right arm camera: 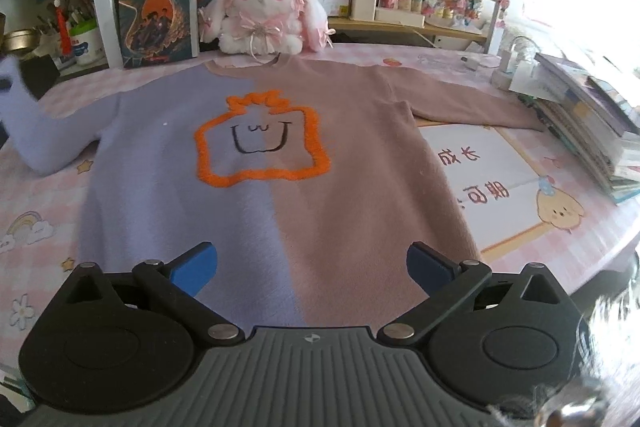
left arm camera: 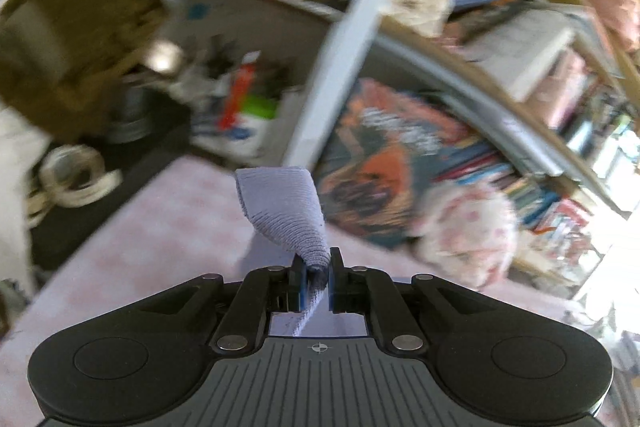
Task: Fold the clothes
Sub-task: 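Lift the lavender sleeve with the left gripper and lay it across the sweater body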
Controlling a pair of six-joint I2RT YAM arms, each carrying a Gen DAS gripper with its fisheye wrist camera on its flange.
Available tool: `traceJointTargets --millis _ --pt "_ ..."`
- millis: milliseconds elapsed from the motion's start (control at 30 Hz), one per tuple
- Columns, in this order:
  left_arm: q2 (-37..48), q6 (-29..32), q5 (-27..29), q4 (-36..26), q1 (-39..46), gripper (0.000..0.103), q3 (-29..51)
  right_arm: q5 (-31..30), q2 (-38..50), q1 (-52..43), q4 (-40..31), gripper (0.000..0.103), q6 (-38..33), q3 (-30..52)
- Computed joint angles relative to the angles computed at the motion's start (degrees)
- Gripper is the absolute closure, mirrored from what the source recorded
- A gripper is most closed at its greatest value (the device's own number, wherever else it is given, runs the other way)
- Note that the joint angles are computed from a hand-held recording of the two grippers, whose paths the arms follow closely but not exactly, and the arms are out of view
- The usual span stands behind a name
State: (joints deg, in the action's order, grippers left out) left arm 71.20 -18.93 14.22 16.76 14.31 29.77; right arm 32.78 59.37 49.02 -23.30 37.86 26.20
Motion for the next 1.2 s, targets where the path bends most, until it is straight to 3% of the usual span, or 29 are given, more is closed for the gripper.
traceJointTargets --millis 133,267,433,533,733,833,933,1033,1200 --pt "3.8 -4.4 -13.3 1.6 -15.3 0.095 4.4 -10.9 -5.0 -14.3 6.4 0.000 -15.9 -4.2" --pt "13.4 -6.9 -26.2 2.2 -28.5 0.095 12.7 -26.9 -7.1 -33.2 9.1 0.000 -31.2 -5.5" --pt "26.8 -7.0 -36.7 -0.2 -38.4 0.095 26.1 -44.4 -1.2 -53.5 10.1 0.000 -47.9 -3.4" --pt "33.4 -6.1 -41.1 -2.9 -42.5 0.095 33.3 -51.5 3.9 -62.0 9.3 0.000 -56.4 -0.9" --pt "41.4 -8.7 -45.3 -8.9 -46.7 0.095 41.6 -59.7 13.8 -72.4 4.8 0.000 -68.0 5.1" --pt "44.9 -9.8 -44.5 -12.6 -47.3 0.093 45.4 -61.1 16.0 -74.9 3.7 0.000 -71.1 6.6" --pt "48.9 -11.8 -43.8 -20.0 -48.0 0.081 51.6 -62.2 18.0 -77.2 2.5 0.000 -73.8 8.2" --pt "50.5 -13.2 -42.3 -23.2 -49.1 0.064 54.2 -62.9 19.6 -78.7 1.3 0.000 -75.6 9.4" --pt "41.9 -7.4 -38.9 -13.1 -53.5 0.038 42.8 -63.9 21.4 -78.6 0.3 0.000 -76.6 10.5"
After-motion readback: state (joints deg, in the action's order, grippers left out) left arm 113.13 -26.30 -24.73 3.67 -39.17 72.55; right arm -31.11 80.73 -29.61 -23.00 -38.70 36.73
